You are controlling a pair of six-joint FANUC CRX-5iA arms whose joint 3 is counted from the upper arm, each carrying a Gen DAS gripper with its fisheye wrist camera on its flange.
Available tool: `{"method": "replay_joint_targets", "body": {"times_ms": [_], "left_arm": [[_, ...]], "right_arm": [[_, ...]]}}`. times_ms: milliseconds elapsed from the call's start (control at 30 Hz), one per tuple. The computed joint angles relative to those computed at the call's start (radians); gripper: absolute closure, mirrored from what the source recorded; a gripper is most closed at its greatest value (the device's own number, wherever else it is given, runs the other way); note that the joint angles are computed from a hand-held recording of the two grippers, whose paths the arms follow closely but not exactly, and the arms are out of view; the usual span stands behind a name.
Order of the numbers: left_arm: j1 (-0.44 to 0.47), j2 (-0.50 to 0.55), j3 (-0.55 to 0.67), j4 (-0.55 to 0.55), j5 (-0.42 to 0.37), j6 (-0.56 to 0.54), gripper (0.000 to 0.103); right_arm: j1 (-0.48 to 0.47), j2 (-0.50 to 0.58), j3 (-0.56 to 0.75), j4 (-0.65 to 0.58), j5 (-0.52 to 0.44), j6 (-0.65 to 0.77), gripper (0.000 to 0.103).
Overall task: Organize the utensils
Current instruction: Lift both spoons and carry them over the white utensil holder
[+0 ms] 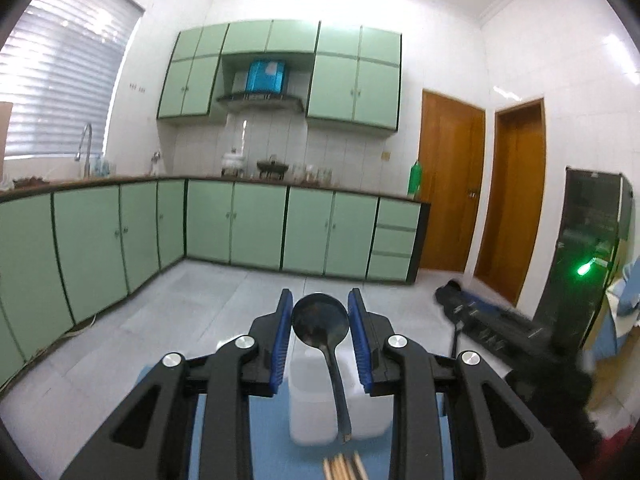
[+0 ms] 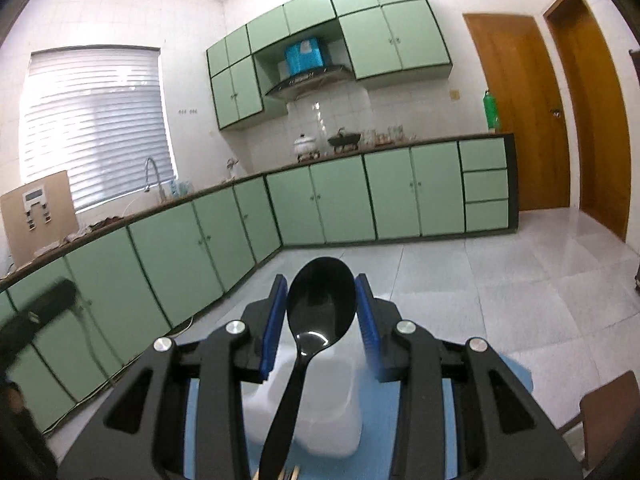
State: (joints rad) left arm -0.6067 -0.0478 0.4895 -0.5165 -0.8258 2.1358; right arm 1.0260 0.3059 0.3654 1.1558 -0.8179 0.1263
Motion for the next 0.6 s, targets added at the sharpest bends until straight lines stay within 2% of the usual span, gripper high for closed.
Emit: {"method": "replay_joint_targets", "body": {"times_ms": [167, 333, 433, 600], "left_arm": [[0.040, 0.087, 0.100, 0.025, 0.032, -0.037, 0.075], [0.074, 0.158, 0.136, 0.072, 0.021, -0.069, 0.075], [0.094, 0.182, 0.118, 0.107, 0.018, -0.075, 0.075], [0.119, 0.213, 0.105, 0.169, -0.004, -0.120, 0.075]], "right_arm": [[-0.047, 0.103, 0.129, 0.014, -0.016, 0.032, 0.070], [-0.072, 0.191, 0.234, -0.050, -0.058, 0.111, 0.070], [-0.071, 0.216, 0.255, -0.095, -0.078, 0.156, 0.070], [-0.055, 0.205, 0.211, -0.118, -0.074, 0.168, 0.069]]}}
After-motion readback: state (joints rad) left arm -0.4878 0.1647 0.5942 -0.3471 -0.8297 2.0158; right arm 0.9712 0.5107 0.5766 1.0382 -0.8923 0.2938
